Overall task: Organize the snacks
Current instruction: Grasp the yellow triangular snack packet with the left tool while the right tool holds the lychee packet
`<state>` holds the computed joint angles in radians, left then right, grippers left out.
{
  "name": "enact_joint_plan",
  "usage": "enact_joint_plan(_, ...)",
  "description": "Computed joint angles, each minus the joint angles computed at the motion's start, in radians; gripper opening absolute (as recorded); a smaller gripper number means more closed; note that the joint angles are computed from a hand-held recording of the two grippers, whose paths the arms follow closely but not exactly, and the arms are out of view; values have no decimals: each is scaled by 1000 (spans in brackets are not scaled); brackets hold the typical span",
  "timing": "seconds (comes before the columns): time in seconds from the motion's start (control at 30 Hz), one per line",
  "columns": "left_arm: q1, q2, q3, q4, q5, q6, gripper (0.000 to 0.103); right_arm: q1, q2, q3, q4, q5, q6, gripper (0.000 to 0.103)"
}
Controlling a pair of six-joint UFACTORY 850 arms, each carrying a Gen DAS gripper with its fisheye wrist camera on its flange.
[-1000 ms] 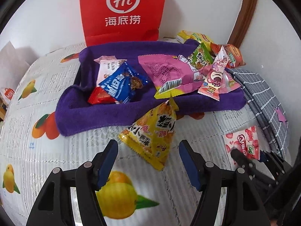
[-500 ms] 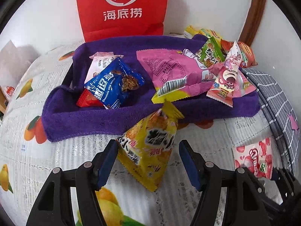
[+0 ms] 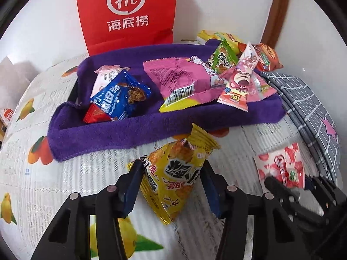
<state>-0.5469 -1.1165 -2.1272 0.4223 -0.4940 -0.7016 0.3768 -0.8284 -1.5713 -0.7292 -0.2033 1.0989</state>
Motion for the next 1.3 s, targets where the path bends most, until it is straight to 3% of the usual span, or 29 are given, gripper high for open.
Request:
enact_joint_plan(0.13,5,68,110,-31,56,28,51,3,-1,-5,6,-9,-4,47)
enact_joint_plan(0.43,24,147,228,-155,156,158,51,6,-4,-13,26,-18,-18,47)
enact_joint_plan(1.3,53,297,404,-249,263,225,51,10,-9,-19,-15,-36,5,47)
